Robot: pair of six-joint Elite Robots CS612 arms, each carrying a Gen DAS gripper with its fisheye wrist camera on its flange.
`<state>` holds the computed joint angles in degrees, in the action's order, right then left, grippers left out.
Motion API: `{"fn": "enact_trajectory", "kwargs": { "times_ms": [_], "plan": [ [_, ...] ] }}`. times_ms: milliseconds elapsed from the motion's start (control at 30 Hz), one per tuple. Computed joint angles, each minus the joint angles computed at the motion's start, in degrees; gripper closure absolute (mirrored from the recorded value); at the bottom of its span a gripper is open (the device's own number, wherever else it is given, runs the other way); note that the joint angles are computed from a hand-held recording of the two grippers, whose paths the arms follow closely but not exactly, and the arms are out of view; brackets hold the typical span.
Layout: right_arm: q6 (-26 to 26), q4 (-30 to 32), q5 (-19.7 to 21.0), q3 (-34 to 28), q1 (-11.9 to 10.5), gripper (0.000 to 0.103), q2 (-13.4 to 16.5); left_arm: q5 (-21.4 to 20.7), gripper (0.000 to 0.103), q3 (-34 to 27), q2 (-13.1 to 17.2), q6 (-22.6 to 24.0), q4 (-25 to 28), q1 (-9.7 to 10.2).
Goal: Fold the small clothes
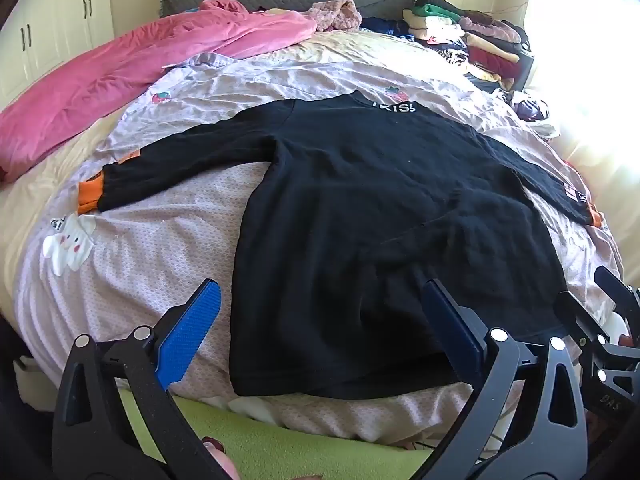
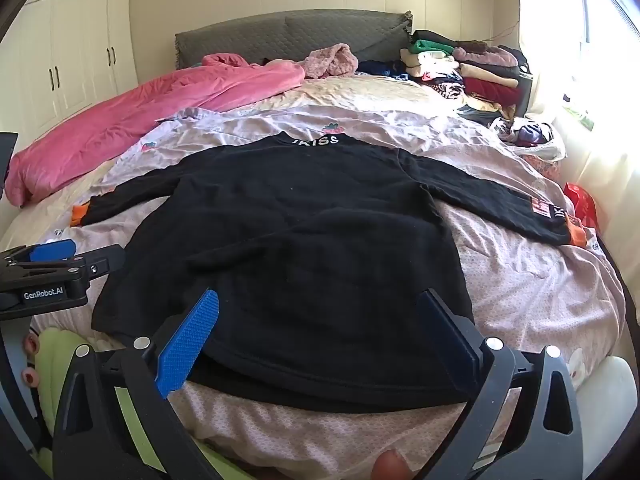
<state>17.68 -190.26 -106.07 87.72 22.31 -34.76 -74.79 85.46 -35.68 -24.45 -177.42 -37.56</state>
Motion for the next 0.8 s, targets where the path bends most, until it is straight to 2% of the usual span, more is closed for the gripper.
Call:
{"fn": "enact_trajectory", "kwargs": {
  "times_ms": [267, 300, 800],
  "plan": [
    [-0.1, 0.4, 0.0, 0.2, 0.0, 0.004, -0.1, -0.8, 0.009, -0.1, -0.1, 0.0, 0.2, 0.29],
    [-0.3, 0.2, 0.1, 0.3, -0.1, 0.004, -0.2, 0.1, 0.009, -0.1, 0.0, 0.2, 0.5, -0.19],
    [-0.9, -1.2, -1.5, 0.7, 0.1, 0.004, -0.3, -0.3, 0.009, 0.0, 0.0, 0.1, -0.1, -0.36]
  ]
}}
